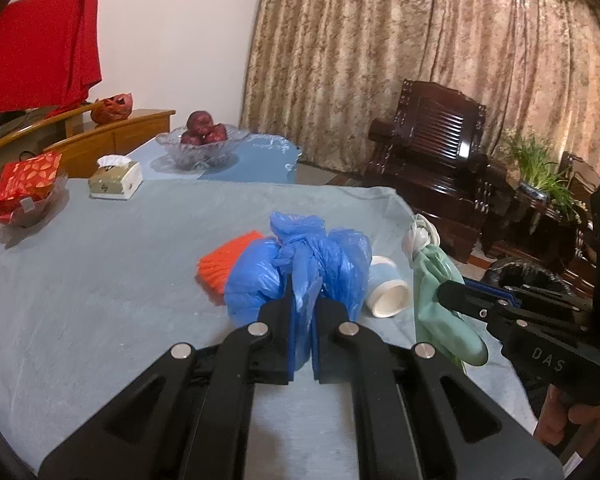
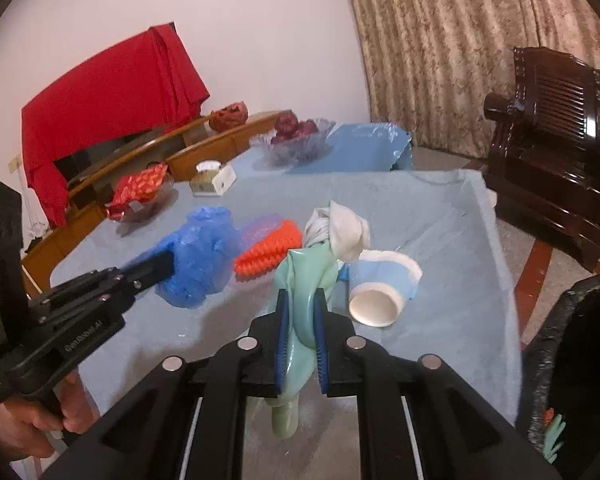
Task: Collect trash
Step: 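Carry the blue bag and green glove over the bin and open both grippers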
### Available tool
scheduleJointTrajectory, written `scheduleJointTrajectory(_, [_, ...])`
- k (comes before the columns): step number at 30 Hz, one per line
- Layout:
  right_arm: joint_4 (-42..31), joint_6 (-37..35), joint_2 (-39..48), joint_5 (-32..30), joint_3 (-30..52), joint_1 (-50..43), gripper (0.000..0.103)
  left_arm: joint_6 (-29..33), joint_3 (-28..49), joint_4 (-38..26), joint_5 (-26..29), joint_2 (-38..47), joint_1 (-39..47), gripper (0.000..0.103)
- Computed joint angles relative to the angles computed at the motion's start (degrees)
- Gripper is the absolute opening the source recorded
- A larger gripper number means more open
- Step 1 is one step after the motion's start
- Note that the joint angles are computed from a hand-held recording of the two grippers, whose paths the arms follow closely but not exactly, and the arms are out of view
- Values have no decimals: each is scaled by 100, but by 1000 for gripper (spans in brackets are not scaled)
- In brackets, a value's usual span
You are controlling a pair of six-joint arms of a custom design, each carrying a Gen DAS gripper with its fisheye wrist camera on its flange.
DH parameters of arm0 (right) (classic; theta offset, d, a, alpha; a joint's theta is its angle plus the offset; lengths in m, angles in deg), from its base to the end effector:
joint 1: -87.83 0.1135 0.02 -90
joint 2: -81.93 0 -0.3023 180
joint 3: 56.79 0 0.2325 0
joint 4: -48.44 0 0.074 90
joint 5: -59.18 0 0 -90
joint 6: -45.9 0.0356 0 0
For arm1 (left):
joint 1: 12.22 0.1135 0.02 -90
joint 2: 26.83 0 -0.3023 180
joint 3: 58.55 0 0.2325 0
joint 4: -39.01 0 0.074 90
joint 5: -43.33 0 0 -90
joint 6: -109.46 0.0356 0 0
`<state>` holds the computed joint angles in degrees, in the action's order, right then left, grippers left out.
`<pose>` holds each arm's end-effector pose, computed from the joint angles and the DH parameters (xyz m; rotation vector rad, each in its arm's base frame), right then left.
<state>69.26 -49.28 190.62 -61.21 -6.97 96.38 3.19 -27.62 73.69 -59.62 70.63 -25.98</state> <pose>0.3133 0.0653 0.1363 -0.5467 2.1289 0.6228 0.2391 -0.0503 0.1426 -0.1791 2.1042 -0.0726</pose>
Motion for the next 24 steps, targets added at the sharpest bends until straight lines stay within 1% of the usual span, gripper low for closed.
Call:
scheduleJointTrajectory(5, [2, -62, -429, -186, -269, -326, 12, -92, 142, -258, -213, -180, -423, 5])
scheduleJointTrajectory(12, [-96, -161, -841, -439, -441, -861, 12, -172, 430, -559, -421, -291, -965, 5])
scheduleJointTrajectory(20, [-422, -443, -1165, -799, -430, -1822, 12, -167, 960, -732, -592, -78, -1623, 5])
scheduleJointTrajectory(24, [-613, -644, -1248, -965, -371, -2369, 12, -164, 1333, -805, -635, 166, -1980, 5])
